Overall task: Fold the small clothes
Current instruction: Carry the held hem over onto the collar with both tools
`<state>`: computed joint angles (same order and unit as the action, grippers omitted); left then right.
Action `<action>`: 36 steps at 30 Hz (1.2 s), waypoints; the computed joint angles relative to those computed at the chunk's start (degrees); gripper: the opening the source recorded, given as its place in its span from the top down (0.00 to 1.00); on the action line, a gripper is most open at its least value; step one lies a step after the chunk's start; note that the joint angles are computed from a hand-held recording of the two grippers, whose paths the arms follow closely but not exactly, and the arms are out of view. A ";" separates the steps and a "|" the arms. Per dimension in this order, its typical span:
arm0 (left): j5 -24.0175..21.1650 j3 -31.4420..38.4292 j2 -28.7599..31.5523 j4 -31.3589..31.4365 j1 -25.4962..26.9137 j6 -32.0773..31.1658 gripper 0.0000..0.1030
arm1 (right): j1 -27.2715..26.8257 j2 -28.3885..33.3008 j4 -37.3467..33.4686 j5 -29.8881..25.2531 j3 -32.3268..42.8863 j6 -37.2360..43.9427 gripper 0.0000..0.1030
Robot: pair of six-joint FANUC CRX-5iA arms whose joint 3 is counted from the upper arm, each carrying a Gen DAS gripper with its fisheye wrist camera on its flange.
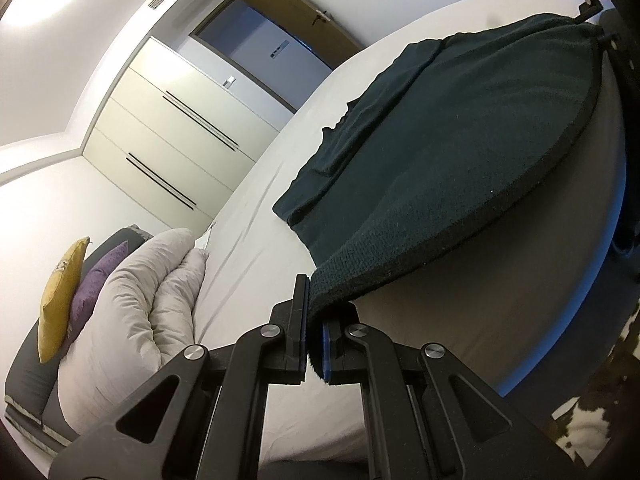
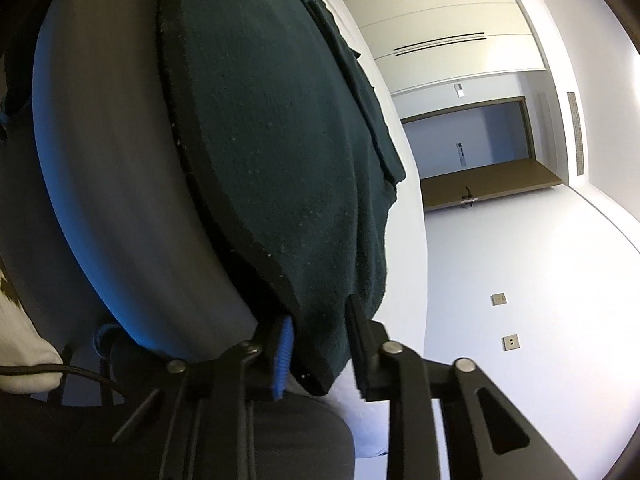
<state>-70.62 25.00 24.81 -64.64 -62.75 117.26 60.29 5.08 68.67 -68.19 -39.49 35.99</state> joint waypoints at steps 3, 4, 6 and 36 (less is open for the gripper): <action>0.06 -0.50 -0.29 0.33 0.18 1.42 0.96 | -0.40 -0.96 2.77 -0.20 -1.00 -2.07 0.89; 0.18 -0.65 -0.46 0.47 0.28 1.96 0.96 | -0.68 -1.46 3.78 0.04 -1.44 -2.74 0.89; 0.27 -0.71 -0.56 0.48 0.39 2.97 0.96 | -0.94 -2.29 5.67 0.11 -2.25 -4.38 0.92; 1.61 -0.22 -1.18 1.45 1.90 3.96 0.96 | -1.25 -0.35 6.19 0.23 -2.44 0.79 0.78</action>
